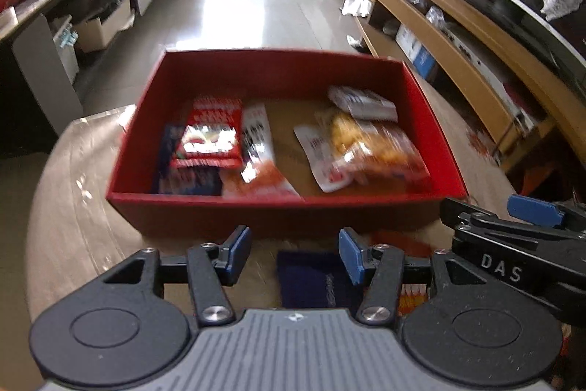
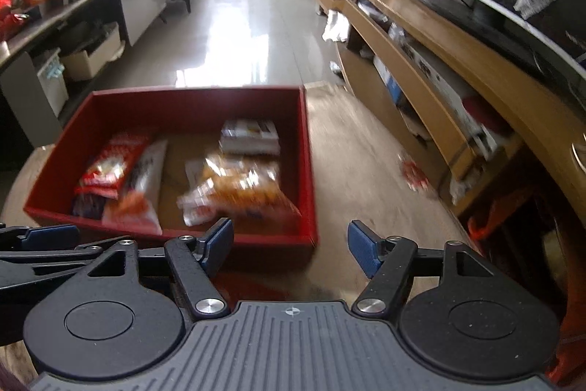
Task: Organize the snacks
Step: 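Withdraw both tools from the box toward the remaining snacks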
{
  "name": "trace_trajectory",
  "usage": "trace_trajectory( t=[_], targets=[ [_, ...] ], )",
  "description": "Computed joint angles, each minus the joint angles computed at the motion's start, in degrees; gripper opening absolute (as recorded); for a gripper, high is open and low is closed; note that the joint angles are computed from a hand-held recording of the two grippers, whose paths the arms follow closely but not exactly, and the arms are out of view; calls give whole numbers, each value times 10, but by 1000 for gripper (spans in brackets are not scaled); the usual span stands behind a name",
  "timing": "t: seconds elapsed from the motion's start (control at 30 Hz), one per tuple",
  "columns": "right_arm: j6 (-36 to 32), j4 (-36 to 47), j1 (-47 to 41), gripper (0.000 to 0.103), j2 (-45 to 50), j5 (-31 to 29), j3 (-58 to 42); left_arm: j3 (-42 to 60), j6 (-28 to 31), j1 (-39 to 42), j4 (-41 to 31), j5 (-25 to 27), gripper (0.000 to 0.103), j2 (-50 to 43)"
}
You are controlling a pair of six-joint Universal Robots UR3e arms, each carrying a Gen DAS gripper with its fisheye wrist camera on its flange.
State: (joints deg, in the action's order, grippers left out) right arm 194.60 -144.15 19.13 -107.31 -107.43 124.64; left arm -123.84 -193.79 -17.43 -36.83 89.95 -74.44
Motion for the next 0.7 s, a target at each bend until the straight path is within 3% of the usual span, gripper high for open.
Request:
trace_trajectory(
  t=[0.7],
  targets=[
    [-49, 126, -192, 78, -186, 124, 120, 10, -29, -50, 2, -31, 53, -42]
  ],
)
